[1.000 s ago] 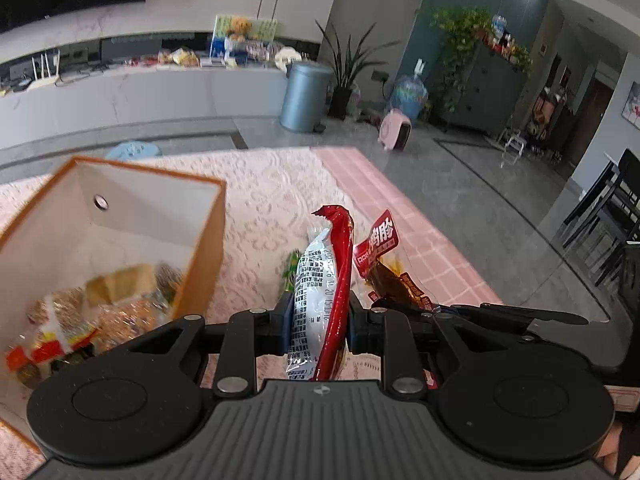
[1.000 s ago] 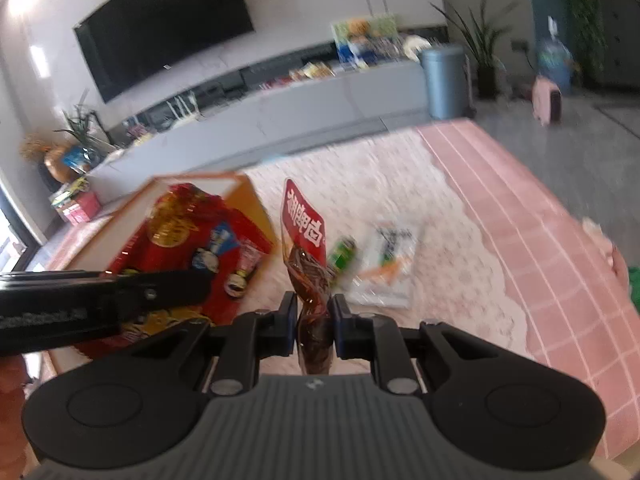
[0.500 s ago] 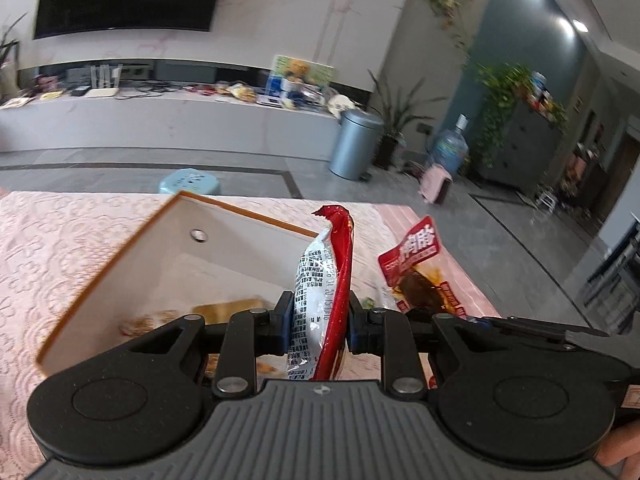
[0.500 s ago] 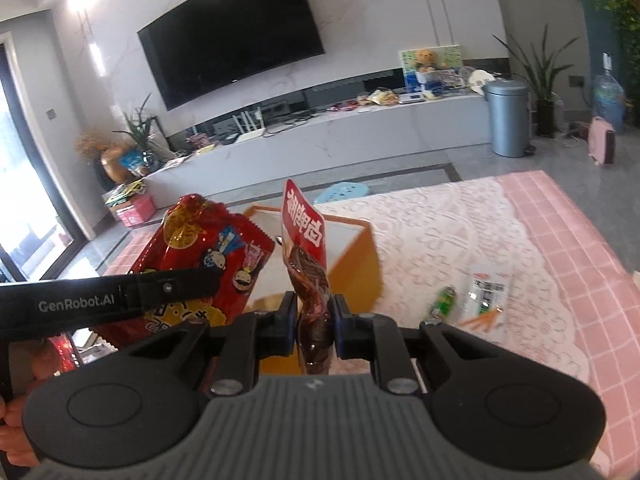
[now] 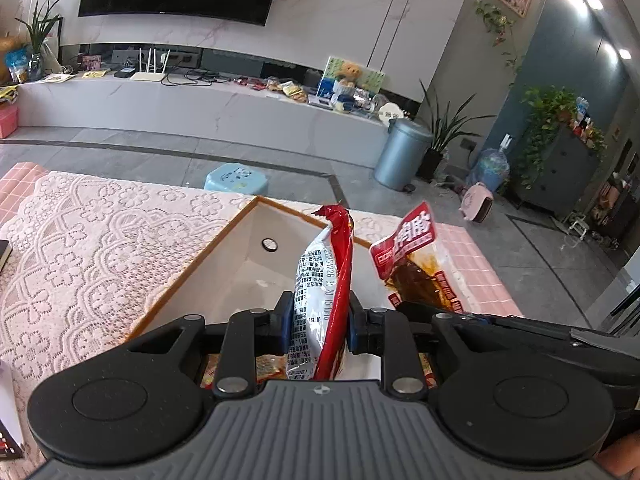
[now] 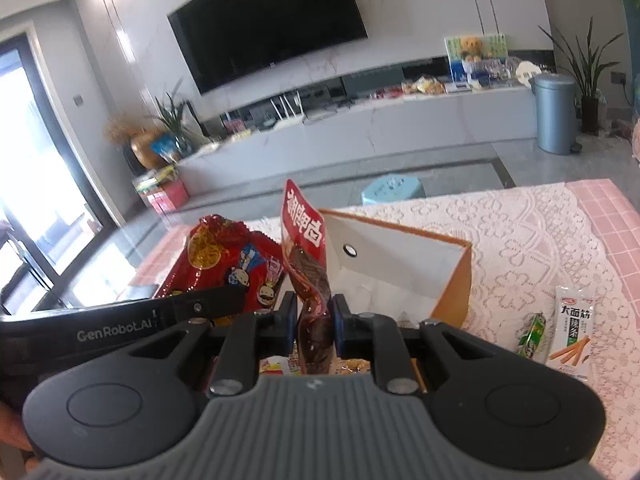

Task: Organize snacks
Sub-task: 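Carry the strip bag with the left tool while the right tool carries the spicy strip bag over the box, then open the left tool to drop the strip bag while the right tool releases the spicy strip bag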

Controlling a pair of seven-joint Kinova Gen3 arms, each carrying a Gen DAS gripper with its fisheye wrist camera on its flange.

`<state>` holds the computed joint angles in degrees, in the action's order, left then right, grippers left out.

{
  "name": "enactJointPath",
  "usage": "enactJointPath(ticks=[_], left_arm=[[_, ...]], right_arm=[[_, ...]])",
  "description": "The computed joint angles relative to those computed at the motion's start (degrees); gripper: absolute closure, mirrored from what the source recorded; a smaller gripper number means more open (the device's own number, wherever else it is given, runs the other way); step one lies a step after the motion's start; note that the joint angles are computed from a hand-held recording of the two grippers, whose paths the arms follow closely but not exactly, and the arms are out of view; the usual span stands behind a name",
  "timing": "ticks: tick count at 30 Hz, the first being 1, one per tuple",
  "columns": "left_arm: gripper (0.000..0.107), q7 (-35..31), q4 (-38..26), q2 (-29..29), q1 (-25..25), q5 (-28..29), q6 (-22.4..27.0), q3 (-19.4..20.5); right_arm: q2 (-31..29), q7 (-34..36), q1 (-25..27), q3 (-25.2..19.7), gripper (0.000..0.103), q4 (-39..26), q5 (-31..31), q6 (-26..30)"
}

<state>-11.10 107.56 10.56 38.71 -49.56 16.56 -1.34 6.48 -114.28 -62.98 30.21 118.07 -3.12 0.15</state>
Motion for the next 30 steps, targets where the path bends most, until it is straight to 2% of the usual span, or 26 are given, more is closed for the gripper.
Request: enactJointPath(ticks=[1,3,6,8,13,23,30], left_arm=[[0.080,-1.9,-0.5,0.5,-1.1,1.4,0.3,0.9],[0.080,-4.3,-0.5,1.2,-2.0,3.1,0.4,1.3],[0.080,-9.3,-1.6,3.2,-3.6,7.7,0.7,2.1],[0.080,-13.4,-2.5,4.4,-5.0,11.6,1.1,3.2],[0.080,-22.7,-4.3,7.0,-8.9,20.7,1.7,5.3],[0.080,-30.8,-7.4,10.7,-8.0,29.8,2.9,1.5],[0.080,-33.8,-7.4,11.8,-7.5,33.0,2.3,0.2]], right_arm=[[1.2,-0.9,1.6,-1.6,0.088,-1.4,0.9,1.3],[3.5,-4.3,1.7,-1.6,0.088,-4.1,5.0,4.4],[7.9,-9.1,-4.9,5.3,0.089,-8.1,10.4,9.0],[11.4,-8.3,-8.1,9.3,0.088,-10.7,9.9,12.1],[17.2,-10.6,-8.9,11.3,0.088,-14.8,14.9,15.9],[21.8,-8.8,5.0,-2.9,0.088,-23.0,17.9,22.2],[24.0,-10.5,10.0,-9.4,0.088,-25.7,21.1,25.5]])
